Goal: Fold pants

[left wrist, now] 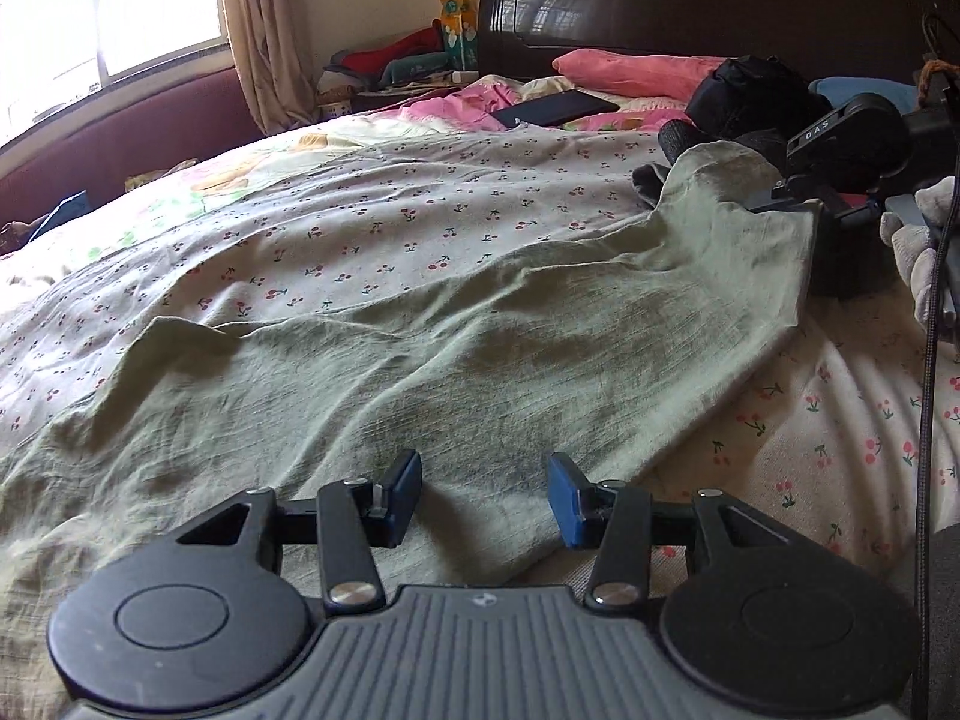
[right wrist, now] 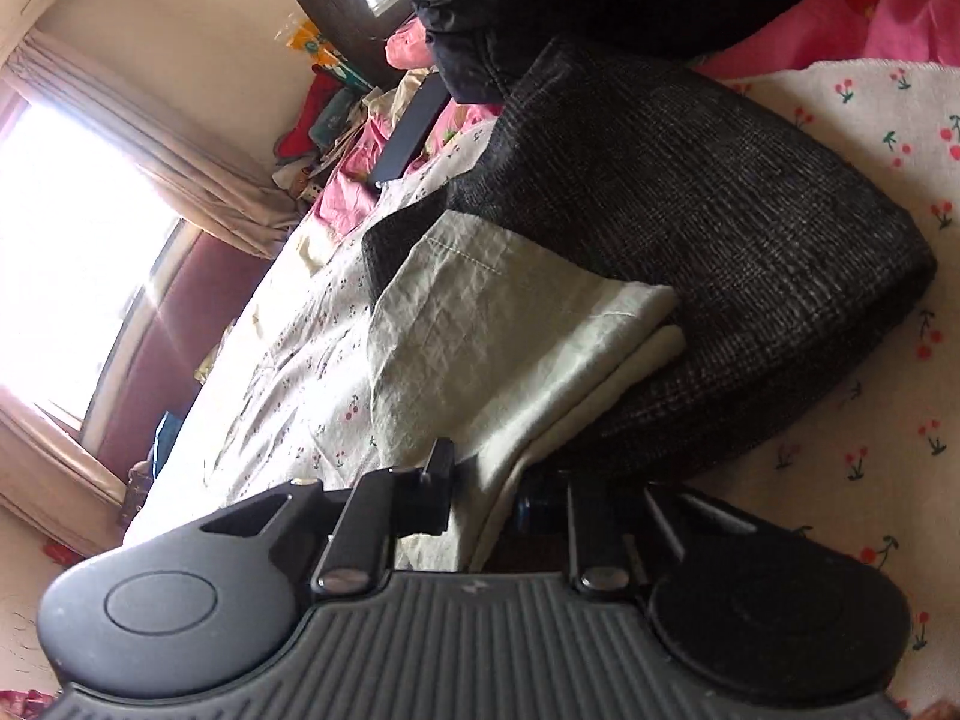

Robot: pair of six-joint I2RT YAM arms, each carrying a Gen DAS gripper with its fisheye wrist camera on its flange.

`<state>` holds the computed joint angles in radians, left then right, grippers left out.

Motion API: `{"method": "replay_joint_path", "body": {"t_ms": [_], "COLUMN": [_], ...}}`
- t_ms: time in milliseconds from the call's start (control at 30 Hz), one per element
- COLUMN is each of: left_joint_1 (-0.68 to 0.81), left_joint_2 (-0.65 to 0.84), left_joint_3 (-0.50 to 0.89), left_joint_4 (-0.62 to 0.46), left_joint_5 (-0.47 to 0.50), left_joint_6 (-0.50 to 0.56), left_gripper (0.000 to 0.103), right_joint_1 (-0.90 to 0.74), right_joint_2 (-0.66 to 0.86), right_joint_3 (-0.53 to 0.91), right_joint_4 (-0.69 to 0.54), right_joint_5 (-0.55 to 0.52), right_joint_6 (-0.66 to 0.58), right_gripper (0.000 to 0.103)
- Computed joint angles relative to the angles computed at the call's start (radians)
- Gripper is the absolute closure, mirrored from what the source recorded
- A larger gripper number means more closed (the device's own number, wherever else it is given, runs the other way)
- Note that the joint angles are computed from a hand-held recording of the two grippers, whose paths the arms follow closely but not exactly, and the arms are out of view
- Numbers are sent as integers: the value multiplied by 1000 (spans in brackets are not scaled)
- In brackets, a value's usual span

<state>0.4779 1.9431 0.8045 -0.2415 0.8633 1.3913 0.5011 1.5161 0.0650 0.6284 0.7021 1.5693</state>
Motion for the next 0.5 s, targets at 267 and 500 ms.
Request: {"method": "replay_joint_path", "body": {"t_ms": [267, 500], "left_joint_1": [146, 220], "left_joint_2": [143, 294], "left_joint_3": [329, 545], "left_joint_4": [-178, -250], "left_joint_5": [43, 49], "left_joint_6": [2, -151], "left_gripper": [45, 45], "right_joint_1": [229, 245], "right_joint_2": [-21, 127], "right_joint_3": [541, 650], "right_joint_4": [-829, -1095], "right_joint_5": [256, 158], "right_joint_6": [-76, 188], "right_gripper": [93, 93]}}
